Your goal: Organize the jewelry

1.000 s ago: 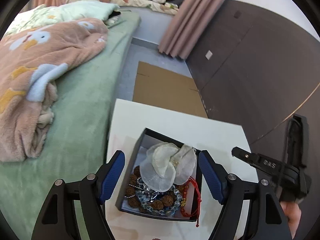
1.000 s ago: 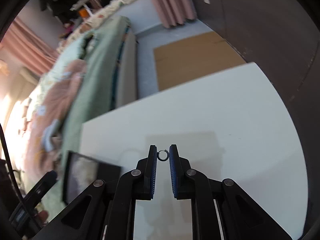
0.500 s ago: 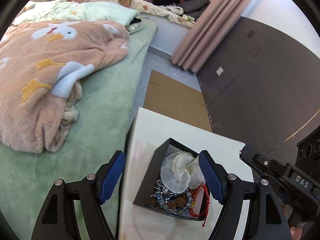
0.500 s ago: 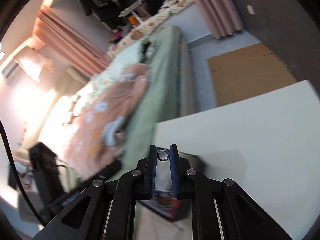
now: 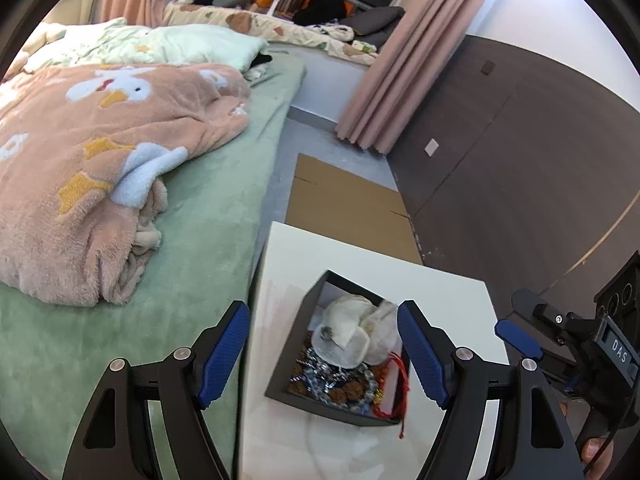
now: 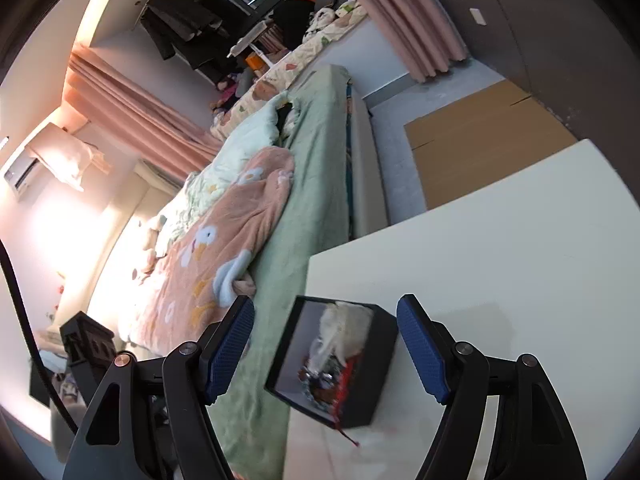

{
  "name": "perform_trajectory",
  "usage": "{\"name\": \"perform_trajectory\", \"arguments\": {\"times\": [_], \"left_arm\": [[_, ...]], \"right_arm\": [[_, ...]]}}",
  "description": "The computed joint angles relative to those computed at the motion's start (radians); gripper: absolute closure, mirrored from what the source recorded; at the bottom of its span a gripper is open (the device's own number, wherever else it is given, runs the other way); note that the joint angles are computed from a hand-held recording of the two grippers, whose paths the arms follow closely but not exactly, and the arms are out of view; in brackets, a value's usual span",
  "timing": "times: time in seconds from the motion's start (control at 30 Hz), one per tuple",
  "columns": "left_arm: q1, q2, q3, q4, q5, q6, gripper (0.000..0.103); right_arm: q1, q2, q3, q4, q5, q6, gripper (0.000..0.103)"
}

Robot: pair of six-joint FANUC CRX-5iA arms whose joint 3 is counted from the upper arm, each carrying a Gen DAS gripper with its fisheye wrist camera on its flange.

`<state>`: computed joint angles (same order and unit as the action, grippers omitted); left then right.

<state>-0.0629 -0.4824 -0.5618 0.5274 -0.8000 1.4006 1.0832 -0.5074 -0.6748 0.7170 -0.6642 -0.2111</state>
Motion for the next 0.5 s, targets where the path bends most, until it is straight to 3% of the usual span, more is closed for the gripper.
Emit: {"name": "perform_trajectory", "arguments": {"times": [0.23, 0.4, 0.47, 0.5], "left_arm": [[-0.051, -0.041, 0.013, -0.098, 0.014, 0.052, 0.026], [-0.108, -0.078, 0.053, -0.225, 0.002, 0.145, 0.025], [-0.129, -0.091, 0.05, -0.228, 0.009, 0.151, 0.02], [-0.144, -0.097, 0.051, -0.241, 0.015, 0.163, 0.018]], "right_arm": [[0.117, -0.05, 0.004, 0.03, -0.217, -0.008, 0.029], [0.25, -0.063, 0.038, 0.056, -0.449, -0.041, 0.029], [0.327, -0.08, 0.035, 0.097, -0.552, -0.09, 0.026], [0.365, -0.09, 0.034, 0.114, -0.6, -0.11, 0.018]]}}
